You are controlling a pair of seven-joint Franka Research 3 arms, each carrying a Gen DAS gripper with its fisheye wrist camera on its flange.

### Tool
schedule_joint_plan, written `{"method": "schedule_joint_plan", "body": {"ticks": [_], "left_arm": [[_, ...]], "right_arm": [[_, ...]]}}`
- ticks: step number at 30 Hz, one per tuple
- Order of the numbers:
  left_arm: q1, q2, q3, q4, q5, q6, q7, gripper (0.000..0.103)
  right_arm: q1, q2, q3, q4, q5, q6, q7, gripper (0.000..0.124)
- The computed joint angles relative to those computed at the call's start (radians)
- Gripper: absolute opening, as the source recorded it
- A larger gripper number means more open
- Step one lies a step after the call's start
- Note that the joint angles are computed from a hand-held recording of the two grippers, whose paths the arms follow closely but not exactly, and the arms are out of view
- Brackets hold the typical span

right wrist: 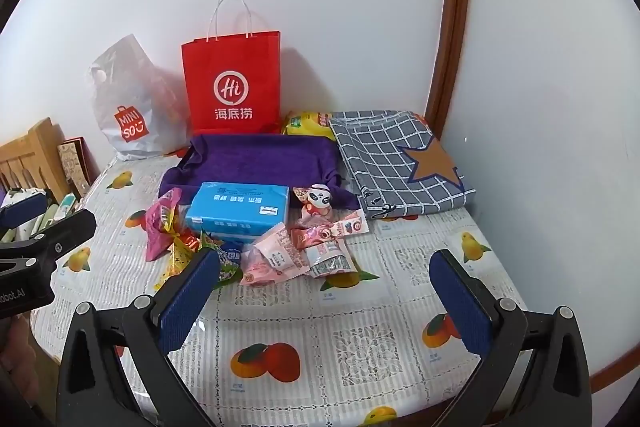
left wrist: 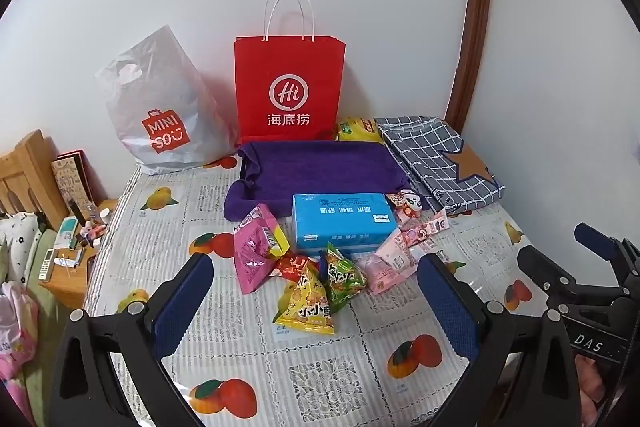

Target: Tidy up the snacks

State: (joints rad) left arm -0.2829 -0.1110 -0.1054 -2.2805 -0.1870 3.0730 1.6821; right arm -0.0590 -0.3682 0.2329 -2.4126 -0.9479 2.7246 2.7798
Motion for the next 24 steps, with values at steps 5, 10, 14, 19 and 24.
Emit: {"method": "schedule_joint_plan", "body": {"ticks": [5,10,14,19,24], "left_arm": [[-0.005,-0.002,0.003,0.0,-0.014,-0.002,0.01,0.102],[-0.011,-0.005,0.006,-0.004,-0.029,-0.003,0.023,0.102],[-0.013,-0.008,0.007,-0.01,-0.031,0.003,0.022,0.102],[-0.019,-0.007,0.014,-0.015,-0.042,0.012,0.033,0.102],[-0.019,-0.007,0.014,-0.017,-0.039,0.013,0.032,0.102]], "right_arm": [[0.005,0.0,-0.002,0.002,0.01,0.001,-0.003,0.103],[0.006,0.004,0.004,0.005,0.013,-0.004,-0.002,0.103],[0.008,0.004,0.002,0.004,0.009,-0.002,0.002,0.103],[0.007,0.004,0.003,0.001,0.001,0.0,0.016,0.103],[0.008,0.003,0.0,0.003,0.006,-0.001,0.013,0.103]]}}
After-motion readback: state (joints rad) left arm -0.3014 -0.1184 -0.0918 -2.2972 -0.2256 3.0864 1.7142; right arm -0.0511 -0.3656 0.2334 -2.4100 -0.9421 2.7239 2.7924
